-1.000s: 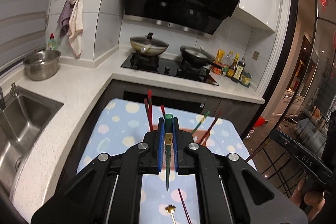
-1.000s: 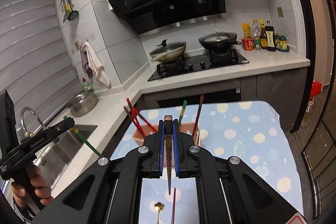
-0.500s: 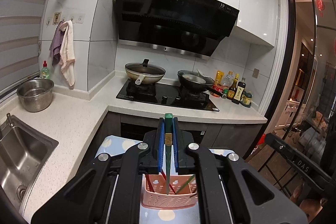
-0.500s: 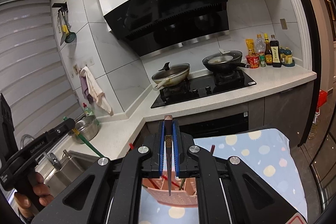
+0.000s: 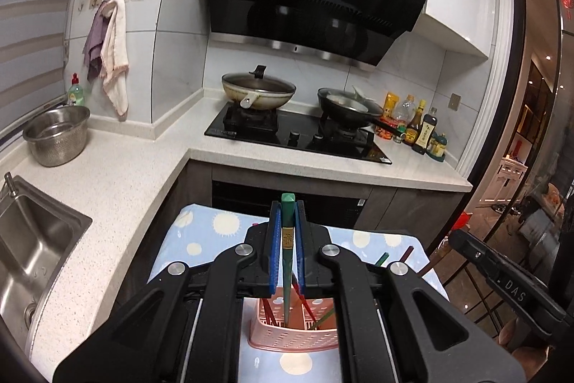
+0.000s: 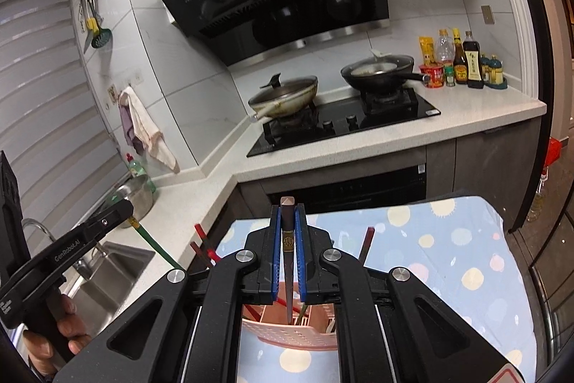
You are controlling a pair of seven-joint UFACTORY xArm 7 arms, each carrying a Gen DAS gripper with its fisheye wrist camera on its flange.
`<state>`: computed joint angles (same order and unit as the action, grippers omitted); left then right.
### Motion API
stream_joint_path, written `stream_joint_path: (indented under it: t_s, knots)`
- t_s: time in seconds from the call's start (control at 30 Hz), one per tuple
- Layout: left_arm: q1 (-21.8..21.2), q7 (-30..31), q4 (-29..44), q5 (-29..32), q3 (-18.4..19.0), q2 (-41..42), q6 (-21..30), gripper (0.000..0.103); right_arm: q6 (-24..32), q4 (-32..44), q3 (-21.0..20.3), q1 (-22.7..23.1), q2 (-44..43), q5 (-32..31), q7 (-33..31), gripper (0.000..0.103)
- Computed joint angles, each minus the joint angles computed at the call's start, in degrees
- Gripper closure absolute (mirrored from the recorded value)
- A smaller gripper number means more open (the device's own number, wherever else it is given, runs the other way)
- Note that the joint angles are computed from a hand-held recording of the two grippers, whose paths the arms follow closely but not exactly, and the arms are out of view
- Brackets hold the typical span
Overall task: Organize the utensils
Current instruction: 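Open the left and right tools to drop the chopsticks into the holder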
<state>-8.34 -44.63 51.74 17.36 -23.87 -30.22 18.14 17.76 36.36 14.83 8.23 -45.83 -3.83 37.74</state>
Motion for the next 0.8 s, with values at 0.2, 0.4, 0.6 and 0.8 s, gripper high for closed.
stream_joint_path:
  t_s: [0.2, 0.4, 0.6, 0.8]
  knots:
    - [-0.3, -0.3, -0.4, -0.2, 0.3, 1.0, 0.4, 0.096, 0.0, -0.9, 0.5, -0.1, 0.9, -0.2, 0.9, 0.096]
    - [-1.2, -0.6, -0.8, -0.7, 0.8, 1.4, 0.7, 0.092, 0.0, -1.5, 0.7, -0.5, 0.9, -0.3, 2.1, 0.088]
    - [-0.6, -2.2, -1.0, 0.1, 0.0, 0.6, 2.1, 0.069, 0.8, -2.2, 1.0, -0.7, -0.7, -1.2, 2.3, 0.076]
    - [-1.8, -2.4, -1.8, -0.4, 0.6, -0.3, 3.1, 0.068, 2.0, -3.3, 0.6, 0.5, -2.6, -0.9, 2.1, 0.076]
